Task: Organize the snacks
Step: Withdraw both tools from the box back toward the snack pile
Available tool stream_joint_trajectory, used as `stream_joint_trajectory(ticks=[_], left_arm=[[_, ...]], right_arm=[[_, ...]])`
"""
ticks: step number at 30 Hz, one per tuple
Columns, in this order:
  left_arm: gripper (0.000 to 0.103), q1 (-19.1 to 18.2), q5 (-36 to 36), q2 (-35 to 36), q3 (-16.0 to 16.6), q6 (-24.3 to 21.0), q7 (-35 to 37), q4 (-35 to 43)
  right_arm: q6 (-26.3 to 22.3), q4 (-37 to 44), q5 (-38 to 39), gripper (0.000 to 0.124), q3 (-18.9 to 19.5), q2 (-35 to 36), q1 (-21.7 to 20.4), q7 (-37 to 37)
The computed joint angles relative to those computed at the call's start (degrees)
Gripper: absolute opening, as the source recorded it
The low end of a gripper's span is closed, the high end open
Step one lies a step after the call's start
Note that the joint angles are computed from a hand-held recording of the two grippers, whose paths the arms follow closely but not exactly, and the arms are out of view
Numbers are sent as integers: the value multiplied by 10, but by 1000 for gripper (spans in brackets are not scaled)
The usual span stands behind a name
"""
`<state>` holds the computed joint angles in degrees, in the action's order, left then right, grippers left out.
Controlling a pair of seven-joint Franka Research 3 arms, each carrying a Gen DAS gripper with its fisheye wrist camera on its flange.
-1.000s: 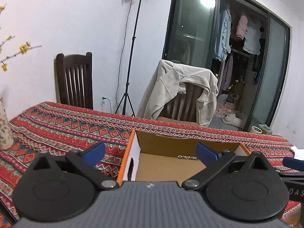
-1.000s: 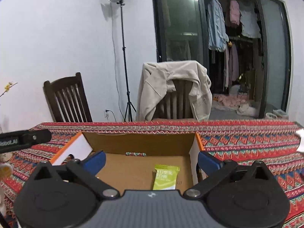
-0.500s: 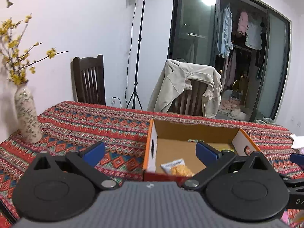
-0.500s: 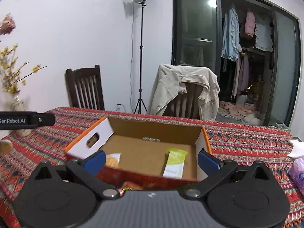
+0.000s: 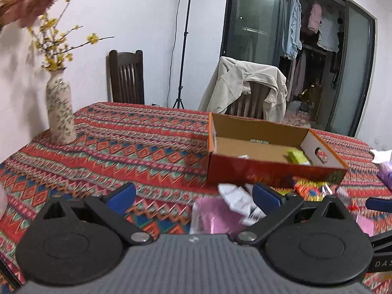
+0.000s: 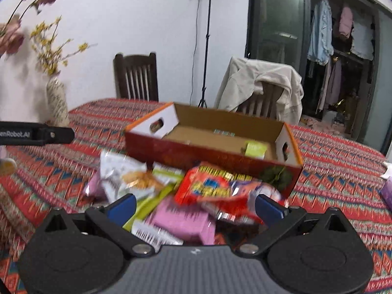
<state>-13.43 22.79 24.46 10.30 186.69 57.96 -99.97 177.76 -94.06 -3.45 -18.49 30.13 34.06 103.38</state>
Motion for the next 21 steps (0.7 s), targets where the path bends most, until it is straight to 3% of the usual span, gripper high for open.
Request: stream_joint_trajectory(ticks=[4, 6, 15, 18, 21], left_arm=[[103, -36, -7, -24, 47, 31, 0, -59], [103, -38, -20, -33, 50, 37, 10, -83], [103, 23, -63, -53, -21, 46, 63, -136], [103, 62, -65, -53, -63, 44, 69, -138], [103, 80, -65, -51, -85, 40, 74, -137]], right_arm=[[-12, -19, 6, 103, 26, -8, -10, -10], [-18, -26, 8, 103, 35, -9, -14, -10], [-30, -22, 34, 101, 85, 1, -49, -8], [-33, -13, 42, 93, 90, 8, -51, -5], [-34, -10, 53, 79, 103, 10, -62, -10]])
